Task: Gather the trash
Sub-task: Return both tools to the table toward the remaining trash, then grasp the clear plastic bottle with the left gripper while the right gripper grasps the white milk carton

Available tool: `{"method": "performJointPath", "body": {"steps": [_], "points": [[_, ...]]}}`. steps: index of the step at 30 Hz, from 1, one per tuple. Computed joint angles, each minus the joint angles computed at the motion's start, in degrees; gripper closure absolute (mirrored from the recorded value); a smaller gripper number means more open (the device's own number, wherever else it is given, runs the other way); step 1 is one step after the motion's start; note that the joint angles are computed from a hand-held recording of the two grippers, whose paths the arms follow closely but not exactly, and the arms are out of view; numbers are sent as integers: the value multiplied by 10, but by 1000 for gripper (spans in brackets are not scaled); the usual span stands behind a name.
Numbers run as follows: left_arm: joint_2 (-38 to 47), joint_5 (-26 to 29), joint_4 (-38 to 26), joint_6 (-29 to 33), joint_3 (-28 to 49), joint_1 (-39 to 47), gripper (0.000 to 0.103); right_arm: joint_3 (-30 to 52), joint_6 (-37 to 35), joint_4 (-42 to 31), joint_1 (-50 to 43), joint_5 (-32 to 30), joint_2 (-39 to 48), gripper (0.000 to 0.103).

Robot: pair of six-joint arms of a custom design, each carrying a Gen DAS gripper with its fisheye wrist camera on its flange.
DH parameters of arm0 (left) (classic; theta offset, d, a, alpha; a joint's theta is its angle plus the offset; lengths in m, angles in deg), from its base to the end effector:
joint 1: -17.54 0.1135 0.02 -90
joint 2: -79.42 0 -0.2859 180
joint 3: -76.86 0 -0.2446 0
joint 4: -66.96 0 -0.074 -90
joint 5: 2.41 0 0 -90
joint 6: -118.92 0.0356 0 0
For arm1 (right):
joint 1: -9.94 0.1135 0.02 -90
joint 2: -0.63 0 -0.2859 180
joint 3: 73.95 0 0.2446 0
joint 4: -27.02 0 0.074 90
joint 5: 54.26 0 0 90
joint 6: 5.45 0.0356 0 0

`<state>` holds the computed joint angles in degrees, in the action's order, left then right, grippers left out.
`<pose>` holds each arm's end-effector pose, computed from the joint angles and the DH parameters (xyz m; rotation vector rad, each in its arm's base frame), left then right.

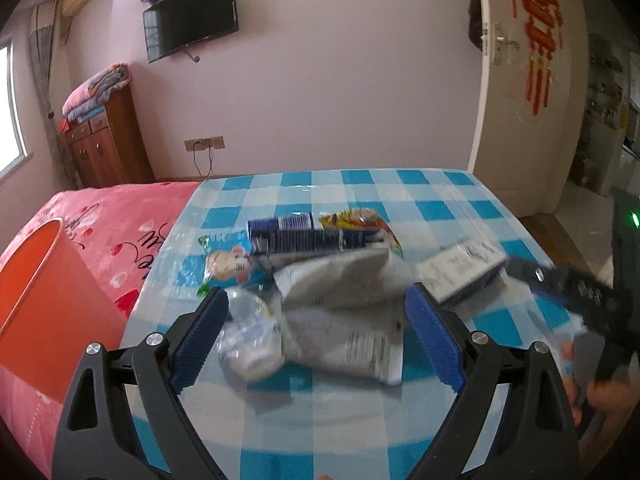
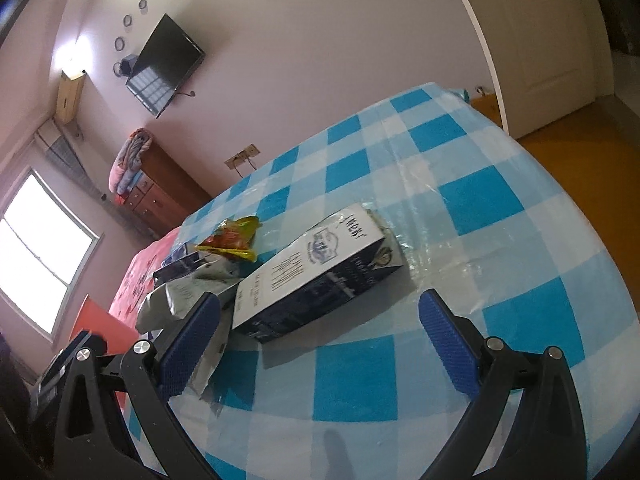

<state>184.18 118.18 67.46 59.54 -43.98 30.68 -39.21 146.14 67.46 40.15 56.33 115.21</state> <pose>0.3331 0.0592 0.1411 0.5857 2.1576 -0.2217 0.2353 0.1225 0.0646 0.7914 2.1057 0.4775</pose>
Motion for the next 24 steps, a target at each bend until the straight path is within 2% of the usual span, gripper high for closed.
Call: {"method": "performJointPath", "body": {"steps": [2,5,9,10,12,16,18,21,24], "points": [[14,-23,-2,-33,27,-17,12,0,-5,2,-6,-6,3,5],[52,-42,-49,-86,103,-37,12,6,-15,-6,-9,-11,2,5],[107,-102,-128,-99,189,-68,31,15,-30,-2,-21,-36,13,5],[117,-105,-140,-99,201,-70,33,17,-32,-2,-25,-43,15,5],[138,-122,-165,-97,221,-78,44,20,-35,-2,-31,-53,20,5],[150,-129,-170,-68,206,-86,49,16,-36,20,-47,-81,34,5],[141,-122,-145,-59,176,-88,49,14,-35,33,-55,-96,41,5],[127,-104,-150,-52,150,-88,49,14,-33,53,-71,-123,53,5],[98,-99,-125,-32,96,-94,49,18,-40,52,-80,-135,55,5]]}}
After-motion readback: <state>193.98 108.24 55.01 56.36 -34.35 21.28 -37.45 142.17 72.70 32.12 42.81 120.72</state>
